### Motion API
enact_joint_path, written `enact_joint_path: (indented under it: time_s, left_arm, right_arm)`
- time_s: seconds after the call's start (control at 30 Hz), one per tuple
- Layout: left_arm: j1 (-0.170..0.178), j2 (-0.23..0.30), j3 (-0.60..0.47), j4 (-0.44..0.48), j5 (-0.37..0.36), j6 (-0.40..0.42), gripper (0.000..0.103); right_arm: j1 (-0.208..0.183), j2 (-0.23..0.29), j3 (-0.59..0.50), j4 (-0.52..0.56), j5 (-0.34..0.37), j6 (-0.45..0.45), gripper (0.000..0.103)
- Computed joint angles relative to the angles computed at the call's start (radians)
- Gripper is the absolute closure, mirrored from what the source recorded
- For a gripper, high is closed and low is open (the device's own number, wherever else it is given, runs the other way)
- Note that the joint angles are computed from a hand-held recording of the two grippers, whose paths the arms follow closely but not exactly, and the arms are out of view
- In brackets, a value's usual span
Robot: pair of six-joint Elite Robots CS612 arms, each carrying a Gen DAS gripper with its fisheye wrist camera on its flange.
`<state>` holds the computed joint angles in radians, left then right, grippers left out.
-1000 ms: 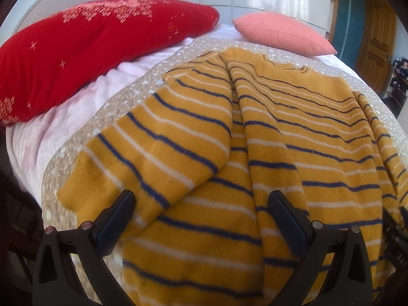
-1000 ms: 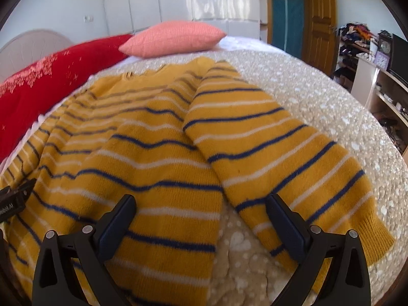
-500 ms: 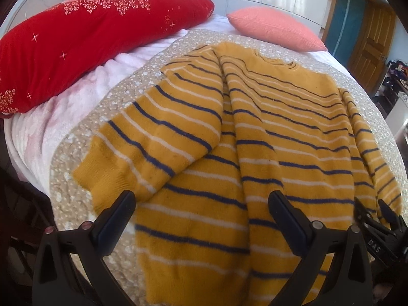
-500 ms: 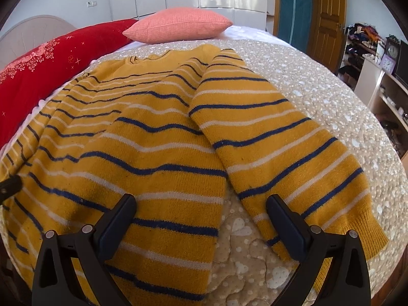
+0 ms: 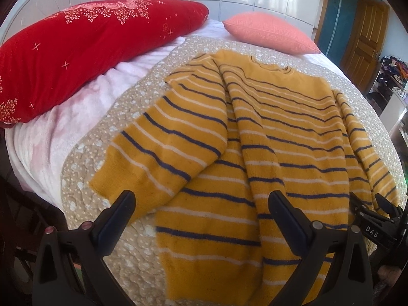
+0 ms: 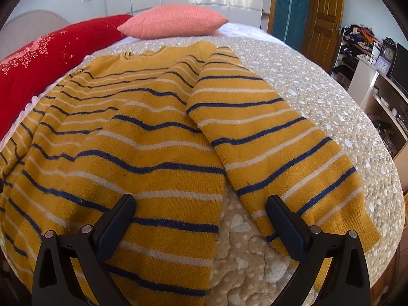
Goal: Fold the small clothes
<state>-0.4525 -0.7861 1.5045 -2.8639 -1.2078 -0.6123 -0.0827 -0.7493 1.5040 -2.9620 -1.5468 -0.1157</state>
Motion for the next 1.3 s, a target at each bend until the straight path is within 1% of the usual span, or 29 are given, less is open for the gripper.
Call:
enact_joint_path:
  time_s: [0.1, 0.13, 0.2, 0.23, 0.27, 0.37, 0.4, 0.47, 0.53, 0.57, 0.6, 0.63, 0.67, 0.7, 0.73, 0.8, 0.83, 0.87, 0.9, 0.93, 0.97, 1.03, 1.07, 1.1, 1.13, 1.17, 1.2, 1.23, 1.3]
  left_arm:
    - [0.014, -0.013, 0.009, 0.002, -0.013, 0.016, 0.0]
    - [0.023, -0.021, 0.019, -0.006, -0.01, 0.016, 0.0]
    - [0.037, -0.031, 0.043, -0.035, 0.006, -0.005, 0.0]
    - [0.051, -0.036, 0.059, -0.061, 0.004, -0.023, 0.0]
    - [0.06, -0.038, 0.065, -0.066, -0.004, -0.034, 0.0]
    - [0.092, -0.033, 0.067, -0.073, -0.042, -0.056, 0.0]
    - [0.096, -0.03, 0.062, -0.069, -0.049, -0.053, 0.0]
    - [0.112, -0.014, 0.04, -0.078, -0.097, -0.023, 0.0]
    - [0.119, 0.0, 0.018, -0.082, -0.131, 0.003, 0.0]
    - [0.125, 0.014, 0.0, -0.098, -0.169, 0.026, 0.0]
    - [0.127, 0.022, -0.01, -0.098, -0.188, 0.035, 0.0]
    - [0.131, 0.035, -0.027, -0.091, -0.221, 0.035, 0.009]
    - [0.138, 0.049, -0.051, -0.052, -0.261, 0.013, 0.049]
    - [0.138, 0.055, -0.067, 0.003, -0.26, -0.004, 0.076]
    - [0.134, 0.057, -0.07, 0.022, -0.228, -0.013, 0.092]
    - [0.138, 0.051, -0.054, -0.015, -0.241, -0.039, 0.093]
    - [0.14, 0.039, -0.035, -0.03, -0.221, -0.067, 0.094]
    - [0.138, 0.025, -0.018, -0.033, -0.177, -0.091, 0.094]
    - [0.138, 0.016, -0.005, -0.036, -0.147, -0.103, 0.095]
    - [0.139, 0.002, 0.014, -0.036, -0.097, -0.125, 0.095]
    - [0.138, -0.015, 0.031, -0.015, -0.025, -0.156, 0.095]
    - [0.138, -0.038, 0.051, 0.039, 0.086, -0.215, 0.095]
    - [0.14, -0.05, 0.06, 0.08, 0.136, -0.246, 0.094]
    - [0.143, -0.056, 0.063, 0.115, 0.16, -0.266, 0.093]
    - [0.147, -0.061, 0.067, 0.147, 0.171, -0.286, 0.09]
    - [0.153, -0.069, 0.079, 0.16, 0.159, -0.312, 0.087]
    - [0.156, -0.075, 0.093, 0.144, 0.145, -0.319, 0.087]
    - [0.156, -0.081, 0.109, 0.118, 0.126, -0.32, 0.084]
    - [0.142, -0.092, 0.136, 0.066, 0.113, -0.288, 0.07]
  right_arm:
    - [0.001, -0.011, 0.016, -0.029, -0.003, -0.015, 0.002]
    - [0.001, -0.015, 0.025, -0.05, 0.001, -0.02, 0.004]
    - [0.001, -0.029, 0.056, -0.124, 0.009, -0.039, 0.004]
    - [0.001, -0.035, 0.068, -0.151, 0.011, -0.051, 0.004]
    - [0.001, -0.04, 0.073, -0.157, 0.014, -0.06, 0.004]
    - [-0.006, -0.059, 0.08, -0.116, 0.083, -0.055, 0.004]
    - [-0.01, -0.062, 0.08, -0.104, 0.113, -0.044, 0.005]
    - [-0.015, -0.068, 0.08, -0.089, 0.178, -0.021, 0.01]
    - [-0.011, -0.072, 0.081, -0.087, 0.191, -0.024, 0.014]
    - [-0.006, -0.074, 0.083, -0.088, 0.195, -0.039, 0.016]
    - [-0.003, -0.075, 0.084, -0.092, 0.196, -0.05, 0.016]
    - [-0.001, -0.076, 0.086, -0.098, 0.197, -0.058, 0.016]
    - [0.002, -0.078, 0.088, -0.103, 0.194, -0.066, 0.016]
    - [0.004, -0.08, 0.09, -0.106, 0.19, -0.074, 0.016]
    - [0.006, -0.081, 0.089, -0.104, 0.184, -0.079, 0.016]
    - [0.007, -0.084, 0.09, -0.106, 0.172, -0.088, 0.018]
    - [0.006, -0.085, 0.09, -0.105, 0.172, -0.089, 0.022]
    - [0.003, -0.087, 0.09, -0.104, 0.173, -0.088, 0.025]
    - [0.002, -0.088, 0.089, -0.103, 0.174, -0.085, 0.025]
    - [-0.001, -0.088, 0.089, -0.102, 0.178, -0.08, 0.025]
    - [-0.004, -0.087, 0.088, -0.102, 0.182, -0.071, 0.026]
    - [-0.006, -0.086, 0.086, -0.097, 0.188, -0.063, 0.026]
    - [-0.007, -0.083, 0.085, -0.096, 0.189, -0.058, 0.026]
    - [-0.007, -0.08, 0.084, -0.093, 0.19, -0.053, 0.026]
    - [-0.008, -0.077, 0.082, -0.087, 0.195, -0.047, 0.026]
    - [-0.008, -0.076, 0.081, -0.085, 0.197, -0.044, 0.026]
    - [-0.01, -0.074, 0.08, -0.087, 0.197, -0.038, 0.026]
    - [-0.013, -0.073, 0.081, -0.095, 0.192, -0.032, 0.026]
    - [-0.021, -0.074, 0.083, -0.126, 0.168, -0.02, 0.026]
